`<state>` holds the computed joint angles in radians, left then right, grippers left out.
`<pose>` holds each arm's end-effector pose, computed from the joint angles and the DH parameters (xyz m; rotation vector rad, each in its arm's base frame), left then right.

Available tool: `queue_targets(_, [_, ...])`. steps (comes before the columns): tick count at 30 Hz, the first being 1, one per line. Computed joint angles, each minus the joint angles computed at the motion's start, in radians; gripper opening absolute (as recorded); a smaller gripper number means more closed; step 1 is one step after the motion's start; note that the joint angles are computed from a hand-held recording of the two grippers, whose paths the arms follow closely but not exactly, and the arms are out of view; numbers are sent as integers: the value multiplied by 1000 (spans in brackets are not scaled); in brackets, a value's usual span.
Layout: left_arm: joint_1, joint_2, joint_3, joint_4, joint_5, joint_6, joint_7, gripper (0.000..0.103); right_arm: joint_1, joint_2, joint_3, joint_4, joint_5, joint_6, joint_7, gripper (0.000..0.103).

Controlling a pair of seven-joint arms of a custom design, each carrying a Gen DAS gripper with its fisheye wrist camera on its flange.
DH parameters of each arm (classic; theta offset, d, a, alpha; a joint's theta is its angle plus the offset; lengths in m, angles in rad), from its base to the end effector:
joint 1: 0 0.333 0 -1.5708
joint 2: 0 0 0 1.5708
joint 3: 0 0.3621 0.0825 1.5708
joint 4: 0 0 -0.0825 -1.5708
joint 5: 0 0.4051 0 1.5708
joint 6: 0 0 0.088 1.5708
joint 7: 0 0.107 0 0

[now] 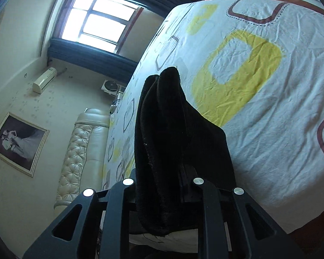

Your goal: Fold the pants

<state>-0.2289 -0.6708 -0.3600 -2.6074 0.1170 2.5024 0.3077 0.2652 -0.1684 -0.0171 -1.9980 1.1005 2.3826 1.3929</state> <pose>0.3125 -0.2313 0.5393 -2.4677 1.2837 -0.7931 0.5465 0.1467 0.6402 -1.3292 1.6322 0.4189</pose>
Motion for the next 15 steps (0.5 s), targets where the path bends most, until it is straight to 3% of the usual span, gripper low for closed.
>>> queue_targets(11, [-10, 12, -7, 17, -5, 29, -11, 100, 144, 76, 134, 112, -125, 108, 110, 20])
queue_targets(15, [-16, 20, -5, 21, -14, 37, -14, 100, 184, 134, 172, 142, -267, 147, 221, 20])
